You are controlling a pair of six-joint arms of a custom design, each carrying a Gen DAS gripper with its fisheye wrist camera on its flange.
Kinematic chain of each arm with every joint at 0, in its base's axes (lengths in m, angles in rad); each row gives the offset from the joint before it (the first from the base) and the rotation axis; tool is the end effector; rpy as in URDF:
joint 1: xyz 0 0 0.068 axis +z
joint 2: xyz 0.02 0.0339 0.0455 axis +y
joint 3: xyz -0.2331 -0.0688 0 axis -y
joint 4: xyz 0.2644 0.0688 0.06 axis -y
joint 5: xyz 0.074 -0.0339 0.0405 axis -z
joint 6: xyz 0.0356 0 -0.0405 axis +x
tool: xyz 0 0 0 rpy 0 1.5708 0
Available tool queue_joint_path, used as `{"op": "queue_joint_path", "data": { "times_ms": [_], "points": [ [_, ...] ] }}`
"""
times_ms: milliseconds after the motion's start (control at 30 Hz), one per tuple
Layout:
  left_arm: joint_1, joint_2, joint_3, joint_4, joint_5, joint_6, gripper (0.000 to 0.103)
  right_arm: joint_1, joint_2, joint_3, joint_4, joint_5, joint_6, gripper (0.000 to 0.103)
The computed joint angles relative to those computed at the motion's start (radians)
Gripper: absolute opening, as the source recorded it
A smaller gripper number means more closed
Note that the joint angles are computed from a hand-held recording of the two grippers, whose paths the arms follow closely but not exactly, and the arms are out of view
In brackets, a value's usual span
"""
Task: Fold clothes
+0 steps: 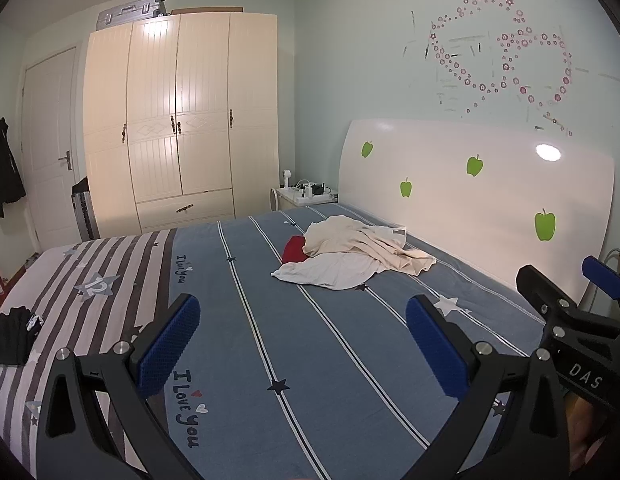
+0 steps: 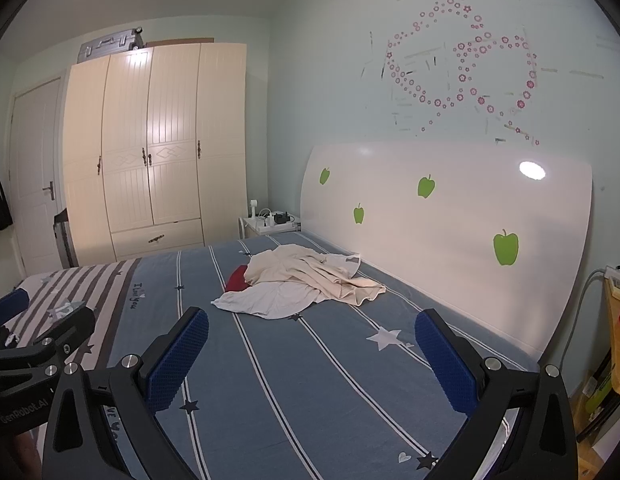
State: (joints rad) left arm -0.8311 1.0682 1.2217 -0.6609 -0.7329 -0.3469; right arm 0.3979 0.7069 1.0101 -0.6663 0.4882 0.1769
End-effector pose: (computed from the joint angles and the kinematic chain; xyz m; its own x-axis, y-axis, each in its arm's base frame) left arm 0.1845 -0.1669 0.3687 -0.3607 0.0204 -0.9325 0.0343 0.9994 0.0086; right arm 0.1685 0.0527 0.3637 -0.3114 0.0377 -0.9495 0.1186 0.9929 0.0005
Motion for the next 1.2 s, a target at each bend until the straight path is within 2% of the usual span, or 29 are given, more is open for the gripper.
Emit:
{"op": "queue_joint_path", "data": {
  "times_ms": [1200],
  "points": [
    [0.003, -0.020, -0.043, 0.039, 0.012, 0.006, 0.102, 0.013, 0.006, 0.003, -0.004, 0.016, 0.008, 0.102]
  ]
}}
